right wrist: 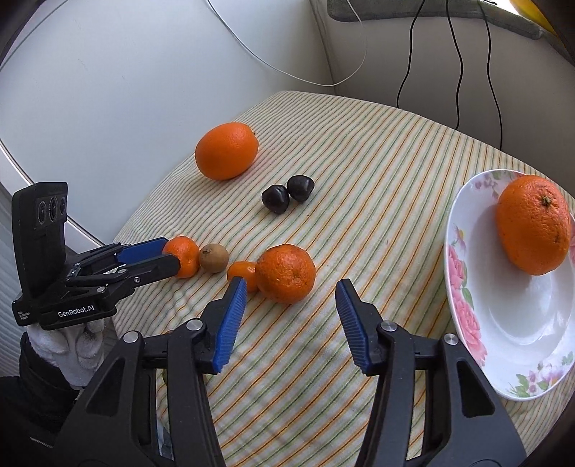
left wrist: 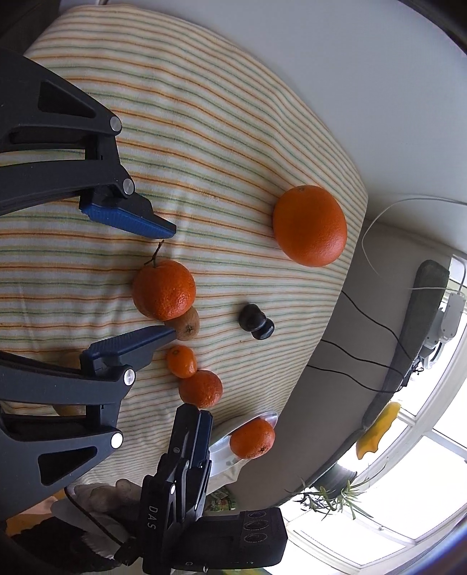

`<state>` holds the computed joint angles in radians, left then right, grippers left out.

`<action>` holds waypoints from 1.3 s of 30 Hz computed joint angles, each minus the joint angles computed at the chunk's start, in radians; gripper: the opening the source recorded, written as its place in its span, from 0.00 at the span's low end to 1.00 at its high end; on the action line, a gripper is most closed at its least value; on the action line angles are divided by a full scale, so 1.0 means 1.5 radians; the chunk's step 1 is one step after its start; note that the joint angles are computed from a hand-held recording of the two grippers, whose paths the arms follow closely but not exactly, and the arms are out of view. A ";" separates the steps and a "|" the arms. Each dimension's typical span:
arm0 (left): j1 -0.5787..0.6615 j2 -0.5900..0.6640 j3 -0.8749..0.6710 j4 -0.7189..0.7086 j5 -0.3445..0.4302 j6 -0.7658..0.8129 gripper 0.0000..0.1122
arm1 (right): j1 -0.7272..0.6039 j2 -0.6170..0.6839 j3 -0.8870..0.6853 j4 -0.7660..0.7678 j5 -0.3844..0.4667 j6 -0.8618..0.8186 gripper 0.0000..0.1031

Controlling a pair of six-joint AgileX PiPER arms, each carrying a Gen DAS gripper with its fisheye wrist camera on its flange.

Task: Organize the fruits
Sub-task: 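Grasp a tangerine with the left tool while the right tool grasps another, then carry both tangerines over the plate with the left and right tools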

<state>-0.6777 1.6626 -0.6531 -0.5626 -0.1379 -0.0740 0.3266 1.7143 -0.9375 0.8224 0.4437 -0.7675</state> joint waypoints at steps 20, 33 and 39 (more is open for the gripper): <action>0.012 0.009 -0.003 0.224 -0.001 -0.215 0.34 | 0.001 0.080 -0.058 0.066 0.036 -0.042 0.40; -0.001 -0.004 0.008 0.124 -0.011 -0.128 0.32 | -0.007 0.050 -0.019 0.119 0.025 -0.091 0.39; -0.011 -0.020 0.007 0.064 -0.009 -0.070 0.32 | -0.012 0.027 0.001 0.135 0.019 -0.108 0.39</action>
